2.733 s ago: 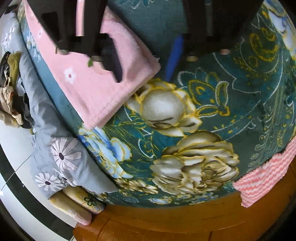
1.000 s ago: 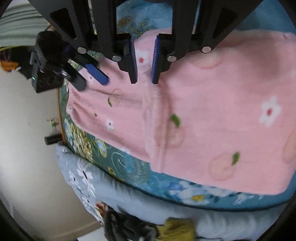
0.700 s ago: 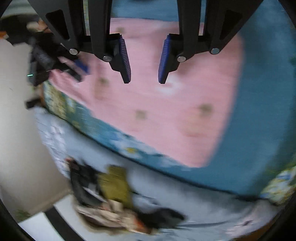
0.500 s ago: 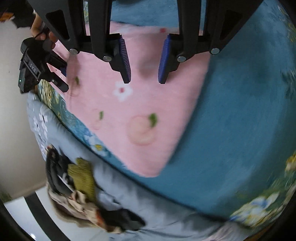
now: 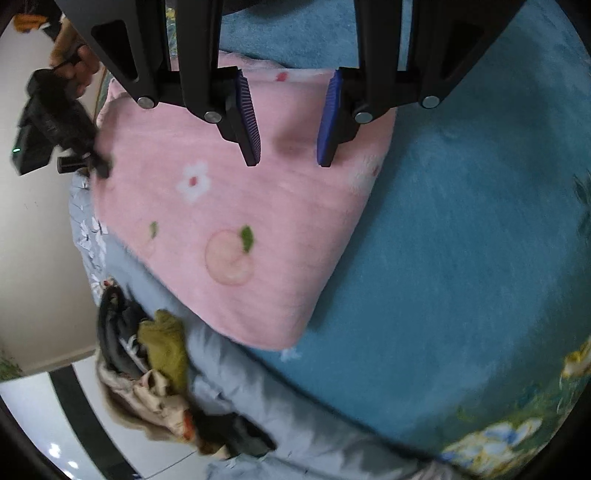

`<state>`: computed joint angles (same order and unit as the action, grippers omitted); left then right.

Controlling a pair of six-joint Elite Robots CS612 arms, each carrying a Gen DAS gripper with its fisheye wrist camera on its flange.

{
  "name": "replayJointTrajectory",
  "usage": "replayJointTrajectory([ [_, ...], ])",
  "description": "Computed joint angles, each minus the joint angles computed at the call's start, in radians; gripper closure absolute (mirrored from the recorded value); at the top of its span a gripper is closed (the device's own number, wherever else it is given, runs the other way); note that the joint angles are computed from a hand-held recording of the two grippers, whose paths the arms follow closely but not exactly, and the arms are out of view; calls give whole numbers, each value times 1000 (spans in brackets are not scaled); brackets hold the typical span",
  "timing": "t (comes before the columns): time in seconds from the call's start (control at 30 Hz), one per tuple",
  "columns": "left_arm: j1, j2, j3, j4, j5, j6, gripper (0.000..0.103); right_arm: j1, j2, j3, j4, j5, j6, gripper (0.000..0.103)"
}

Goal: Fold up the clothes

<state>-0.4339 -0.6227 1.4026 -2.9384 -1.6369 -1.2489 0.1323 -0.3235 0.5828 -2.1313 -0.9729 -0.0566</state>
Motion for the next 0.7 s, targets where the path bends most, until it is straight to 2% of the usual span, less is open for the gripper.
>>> replayJointTrajectory([
  [0.07, 0, 6, -7, 18, -8, -7, 68, -1, 24, -29, 59, -30, 9, 88],
  [0.17, 1, 3, -15, 48, -5, -2, 68, -9, 38, -34, 68, -9, 43, 84],
  [0.23, -1, -4, -18, 77, 13, -1, 68, -18, 27, -7, 25, 13, 76, 78],
  [0.3, -2, -11, -22, 106, 30, 0, 68, -27, 3, 37, -29, -6, 100, 69],
  [0.33, -5, -15, -25, 117, 36, 11, 68, -33, -14, 69, -60, -21, 111, 68],
  [0.43, -14, -27, -33, 150, 54, 46, 68, -76, -105, 255, -237, -16, 174, 65],
  [0.5, -24, -20, -80, 214, 37, 111, 67, -114, -174, 409, -389, -23, 256, 50],
  [0.53, -29, -10, -115, 257, 23, 147, 67, -134, -205, 478, -461, -31, 300, 48],
  [0.57, -34, 0, -151, 300, 10, 182, 67, -154, -233, 546, -536, -46, 359, 45],
  [0.63, -43, 22, -206, 329, -15, 219, 65, -193, -275, 659, -673, -87, 493, 39],
  [0.7, -54, 61, -285, 354, -44, 251, 63, -224, -286, 721, -780, -116, 645, 38],
])
